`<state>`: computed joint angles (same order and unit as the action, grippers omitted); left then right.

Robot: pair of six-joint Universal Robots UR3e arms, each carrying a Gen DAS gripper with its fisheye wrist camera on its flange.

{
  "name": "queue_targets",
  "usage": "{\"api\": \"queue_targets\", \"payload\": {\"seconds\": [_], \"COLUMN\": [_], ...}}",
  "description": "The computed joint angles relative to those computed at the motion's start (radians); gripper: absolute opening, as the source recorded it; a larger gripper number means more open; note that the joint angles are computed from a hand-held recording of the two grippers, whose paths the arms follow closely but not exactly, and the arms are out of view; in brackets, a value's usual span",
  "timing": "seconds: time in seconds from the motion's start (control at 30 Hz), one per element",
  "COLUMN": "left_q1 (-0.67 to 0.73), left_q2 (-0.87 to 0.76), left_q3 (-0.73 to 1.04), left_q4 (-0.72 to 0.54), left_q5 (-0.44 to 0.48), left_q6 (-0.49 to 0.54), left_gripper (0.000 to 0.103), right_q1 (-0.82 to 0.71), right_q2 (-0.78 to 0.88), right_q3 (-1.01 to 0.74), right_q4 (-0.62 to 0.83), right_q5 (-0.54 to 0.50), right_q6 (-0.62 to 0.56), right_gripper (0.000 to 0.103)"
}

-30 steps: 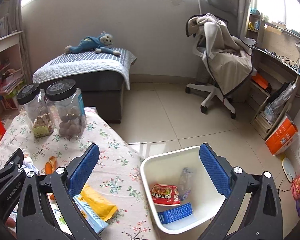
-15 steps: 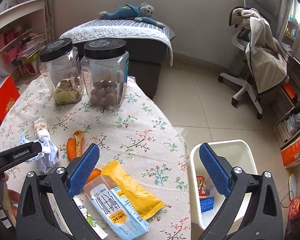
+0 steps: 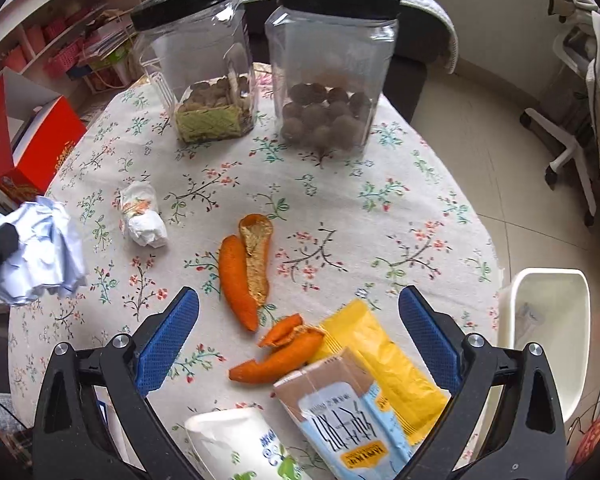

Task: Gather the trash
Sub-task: 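Grasp the crumpled paper with the left tool while the right tool grasps the orange peel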

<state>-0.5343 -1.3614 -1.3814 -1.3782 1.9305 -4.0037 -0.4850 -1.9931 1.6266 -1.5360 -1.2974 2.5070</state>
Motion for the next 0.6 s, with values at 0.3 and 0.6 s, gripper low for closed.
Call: {"api": "queue_targets", "payload": {"seconds": [0.3, 0.6], "left_q1": [0.145, 0.145], "left_q2": [0.139, 0.14], "left_q3": [-0.2, -0.205], "left_q4": [0.091, 0.097], "left_q5": [-0.091, -0.074], "left_q6": [0.115, 0.123], "left_gripper": [0.019, 0.019], "right_q1": [0.224, 0.151], "right_q2": [0.131, 0.13], "right_q3": [0.107, 0.044], "right_q4": [-0.2, -0.098], "right_q5": [-0.147, -0.011], "right_q6": [0.149, 0.119], "right_gripper": [0.077, 0.017]}}
